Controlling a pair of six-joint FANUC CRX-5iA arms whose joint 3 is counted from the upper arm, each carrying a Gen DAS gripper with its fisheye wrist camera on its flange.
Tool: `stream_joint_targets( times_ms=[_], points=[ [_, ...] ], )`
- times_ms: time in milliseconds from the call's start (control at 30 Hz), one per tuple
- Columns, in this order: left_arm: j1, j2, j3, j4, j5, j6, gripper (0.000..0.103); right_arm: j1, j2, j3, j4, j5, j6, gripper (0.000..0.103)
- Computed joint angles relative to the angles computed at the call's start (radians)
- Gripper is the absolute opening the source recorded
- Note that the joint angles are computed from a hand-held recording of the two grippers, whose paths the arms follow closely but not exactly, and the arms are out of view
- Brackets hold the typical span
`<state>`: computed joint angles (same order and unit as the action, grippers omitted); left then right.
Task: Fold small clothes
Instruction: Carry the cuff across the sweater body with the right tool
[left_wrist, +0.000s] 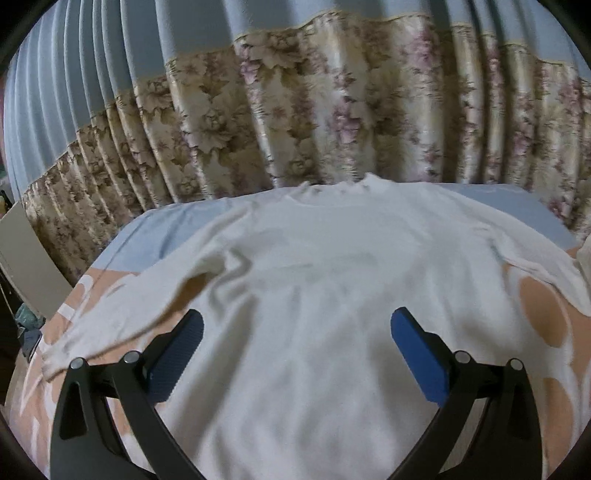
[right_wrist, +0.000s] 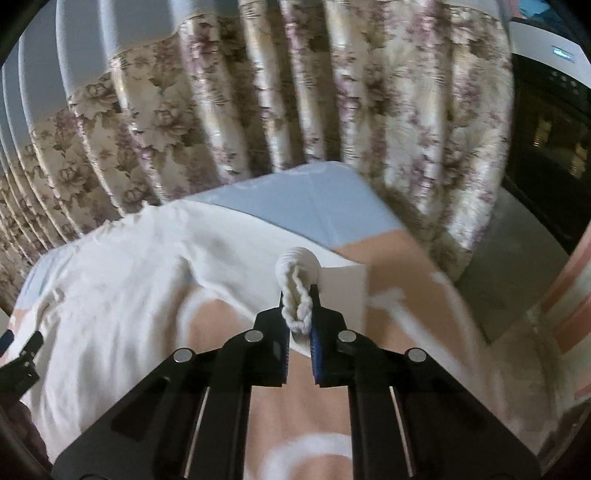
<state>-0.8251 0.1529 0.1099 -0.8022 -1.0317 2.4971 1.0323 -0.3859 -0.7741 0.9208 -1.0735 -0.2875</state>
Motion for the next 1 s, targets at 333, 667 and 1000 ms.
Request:
stream_joint_targets(
  times_ms=[333, 667, 1000],
  points=[
    [0.17, -0.063, -0.082, 0.054, 0.105, -0.1, 0.102, -0.115, 0.302, 0.204, 0.09, 0.262, -0.082, 0.009],
    [0.32, -0.096, -0.148, 0.135, 0.224, -0.216, 0.102, -0.14, 0.622, 0.53, 0.058, 0.395, 0.041, 0.009],
    [0.464, -0.091, -0.183, 0.158, 0.304, -0.256, 0.102, -0.096, 0.86, 0.819, -0.069, 0.467, 0.317, 0.009]
  ],
)
